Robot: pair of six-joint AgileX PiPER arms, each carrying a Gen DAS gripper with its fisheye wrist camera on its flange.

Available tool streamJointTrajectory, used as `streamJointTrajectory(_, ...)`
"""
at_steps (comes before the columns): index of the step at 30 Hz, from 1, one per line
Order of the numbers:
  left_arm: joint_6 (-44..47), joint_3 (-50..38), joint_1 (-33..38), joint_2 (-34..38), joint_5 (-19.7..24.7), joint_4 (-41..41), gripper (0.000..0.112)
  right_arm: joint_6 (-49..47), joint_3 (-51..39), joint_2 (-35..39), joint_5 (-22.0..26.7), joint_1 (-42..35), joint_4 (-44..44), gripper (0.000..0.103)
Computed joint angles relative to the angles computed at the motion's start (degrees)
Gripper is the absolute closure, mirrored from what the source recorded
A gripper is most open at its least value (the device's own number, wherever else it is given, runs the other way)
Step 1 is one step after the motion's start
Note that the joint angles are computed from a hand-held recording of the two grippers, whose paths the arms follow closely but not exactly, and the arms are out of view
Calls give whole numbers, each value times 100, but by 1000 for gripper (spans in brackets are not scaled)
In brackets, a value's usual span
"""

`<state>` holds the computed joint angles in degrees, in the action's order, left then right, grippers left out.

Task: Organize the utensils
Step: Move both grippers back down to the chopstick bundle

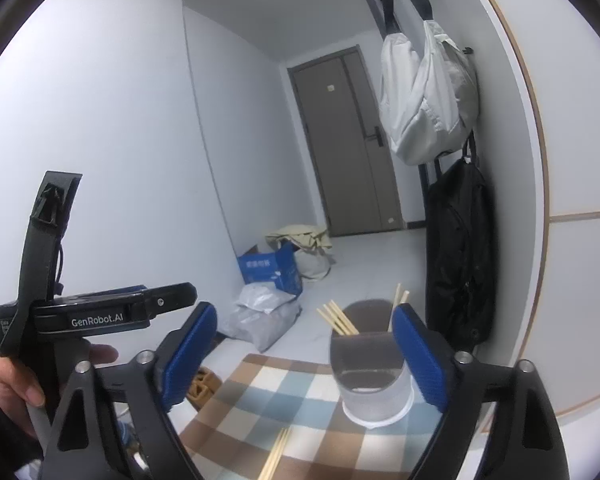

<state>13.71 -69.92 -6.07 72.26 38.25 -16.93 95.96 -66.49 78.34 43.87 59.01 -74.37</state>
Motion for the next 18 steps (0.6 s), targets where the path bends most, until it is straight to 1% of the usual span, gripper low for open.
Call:
streamJointTrajectory(2, 110, 206, 28, -134, -104, -80, 15, 220, 116, 7, 84, 135, -130, 6)
streamJointTrajectory(4, 126, 423, 44, -249, -268, -72, 14, 417, 226, 29, 155, 264, -227, 4)
streamJointTrajectory(6, 309, 659, 116, -337, -437, -267, 13, 631, 354, 82, 216, 377, -333, 4)
streamJointTrajectory(12, 962, 1455, 324, -594, -1029, -801, 10, 1220, 711, 308, 167, 520, -574, 0)
streamJointTrajectory(18, 1625, 1825, 637, -349, -1296, -1426, 10, 1239, 766, 618, -44, 450, -324, 0)
